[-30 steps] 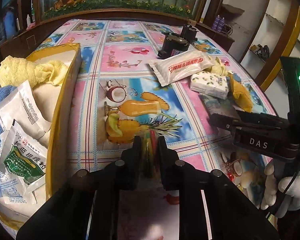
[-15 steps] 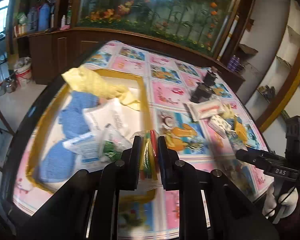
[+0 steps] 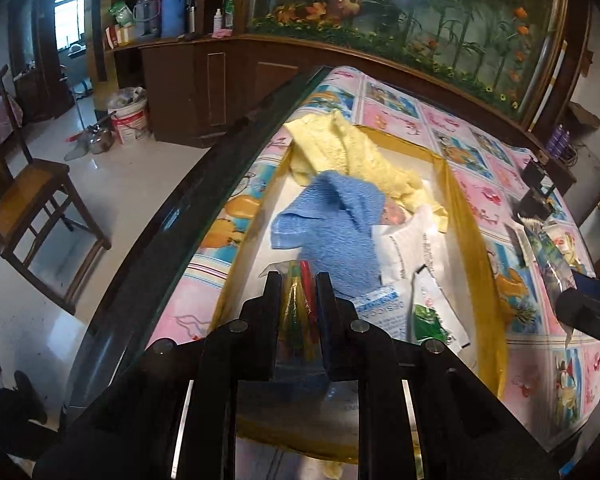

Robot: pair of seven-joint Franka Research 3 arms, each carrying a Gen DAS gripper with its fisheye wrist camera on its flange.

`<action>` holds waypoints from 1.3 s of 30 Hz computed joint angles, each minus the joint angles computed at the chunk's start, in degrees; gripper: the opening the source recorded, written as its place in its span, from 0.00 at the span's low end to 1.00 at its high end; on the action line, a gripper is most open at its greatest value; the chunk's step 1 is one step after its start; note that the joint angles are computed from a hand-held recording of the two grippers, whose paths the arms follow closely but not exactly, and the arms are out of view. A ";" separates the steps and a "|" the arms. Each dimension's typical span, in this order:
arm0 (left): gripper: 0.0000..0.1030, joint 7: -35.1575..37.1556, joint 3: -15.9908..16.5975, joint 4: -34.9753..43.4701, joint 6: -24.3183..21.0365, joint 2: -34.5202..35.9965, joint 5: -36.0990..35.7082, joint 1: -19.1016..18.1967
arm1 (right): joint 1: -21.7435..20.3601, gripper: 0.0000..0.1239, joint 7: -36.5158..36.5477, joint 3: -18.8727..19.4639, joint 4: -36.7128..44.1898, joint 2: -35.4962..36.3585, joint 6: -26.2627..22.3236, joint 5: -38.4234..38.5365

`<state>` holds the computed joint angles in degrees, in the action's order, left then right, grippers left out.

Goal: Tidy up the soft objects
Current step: 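Carry the candy bag and snack bag over the tray and release them, then move both tools back to the items on the tablecloth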

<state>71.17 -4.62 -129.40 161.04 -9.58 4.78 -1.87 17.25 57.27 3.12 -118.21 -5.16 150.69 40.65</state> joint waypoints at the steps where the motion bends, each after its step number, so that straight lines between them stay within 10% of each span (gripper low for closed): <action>1: 0.16 -1.42 -0.29 0.11 -0.36 0.15 1.14 0.65 | 0.08 0.46 1.39 0.46 1.67 1.65 0.21 -1.97; 16: 0.50 -1.72 -0.80 -3.98 3.85 -4.49 0.31 0.34 | 0.31 0.52 15.85 1.69 19.47 19.25 -1.48 -18.79; 39: 0.50 -25.34 -9.71 -0.34 -9.04 -7.90 31.78 2.07 | -5.10 0.53 -0.96 -1.71 0.56 1.16 0.28 5.11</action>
